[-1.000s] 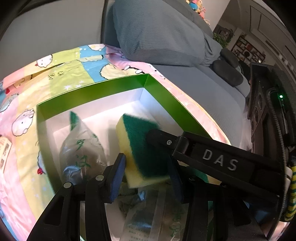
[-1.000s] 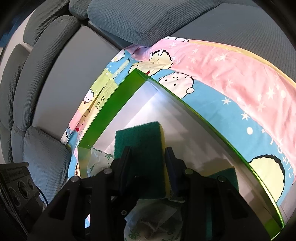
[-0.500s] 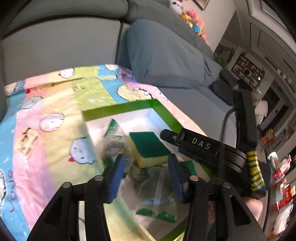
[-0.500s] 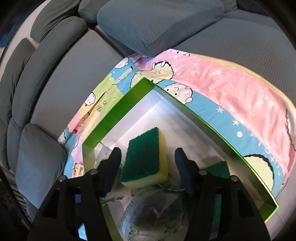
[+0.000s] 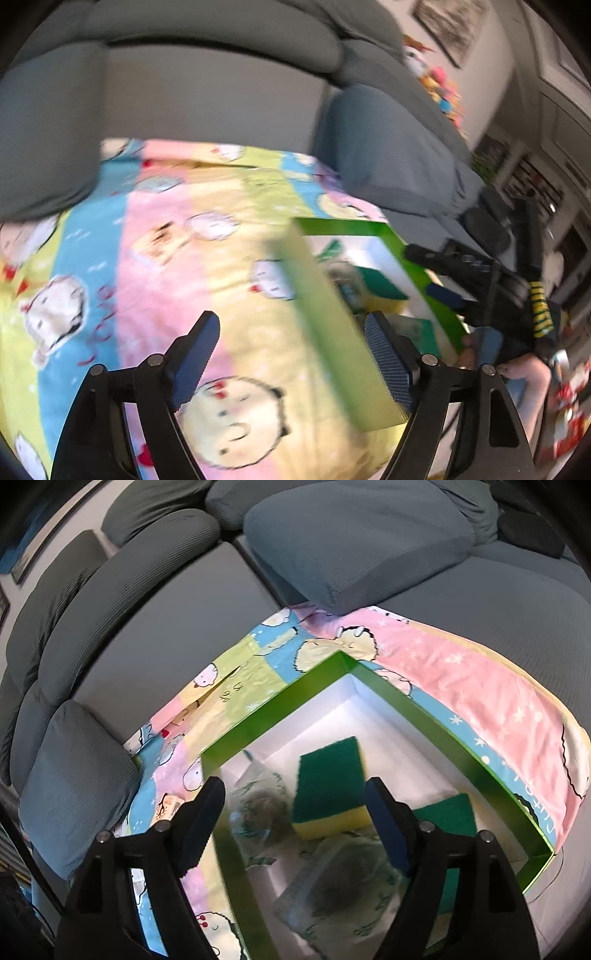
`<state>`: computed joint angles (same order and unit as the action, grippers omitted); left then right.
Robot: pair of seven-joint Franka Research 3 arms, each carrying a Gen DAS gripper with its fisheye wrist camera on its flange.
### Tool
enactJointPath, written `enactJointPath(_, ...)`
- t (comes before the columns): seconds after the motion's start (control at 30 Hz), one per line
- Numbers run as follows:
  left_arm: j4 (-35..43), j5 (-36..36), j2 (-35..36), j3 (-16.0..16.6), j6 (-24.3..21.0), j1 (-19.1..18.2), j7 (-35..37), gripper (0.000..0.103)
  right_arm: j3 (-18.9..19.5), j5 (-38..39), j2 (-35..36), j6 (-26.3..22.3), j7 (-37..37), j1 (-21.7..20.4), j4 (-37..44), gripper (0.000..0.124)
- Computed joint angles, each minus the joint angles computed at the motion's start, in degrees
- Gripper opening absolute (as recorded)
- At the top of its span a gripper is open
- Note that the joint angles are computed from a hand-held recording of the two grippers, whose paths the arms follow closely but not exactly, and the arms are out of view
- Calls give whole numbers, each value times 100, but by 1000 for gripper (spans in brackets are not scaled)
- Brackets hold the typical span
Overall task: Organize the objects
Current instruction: 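Lower the sponge into the box and open the right gripper, then move the right gripper to the printed paper tissue pack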
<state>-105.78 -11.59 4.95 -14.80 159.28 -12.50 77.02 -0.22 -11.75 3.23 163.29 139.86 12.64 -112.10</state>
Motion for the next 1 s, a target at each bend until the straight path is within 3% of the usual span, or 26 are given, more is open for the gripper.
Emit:
enactJointPath(0.07, -189, 43, -120, 82, -8, 46, -244, 81, 22, -113, 21, -3, 19, 48, 55, 79)
enactJointPath(0.33, -947, 1584, -667, 405, -241, 247, -1923, 82, 113, -398, 159, 114, -196, 330, 366, 83)
enactJointPath(0.43, -1155, 1507, -738, 471, -222, 323, -2026, 82, 185, -183, 285, 237, -518, 439, 516, 86)
enactJointPath(0.53, -1140, 1859, -723, 488, -491, 417, -2436, 82, 268, 224, 452, 335, -931, 557, 682, 86)
enactJointPath(0.77, -1386, 1419, -839, 603, -387, 518, -2213, 82, 302, 666, 1014, -55, -1568, 974, 1438, 87)
enactJointPath(0.93, -1386, 2468, -900, 546, -724, 694, -3075, 82, 131, 625, 1332, -674, -1483, 1336, 1952, 87)
enactJointPath(1.0, -1462, 2523, -963, 585, -725, 724, -3135, 82, 185, 750, 1376, -615, -1561, 1333, 1967, 87)
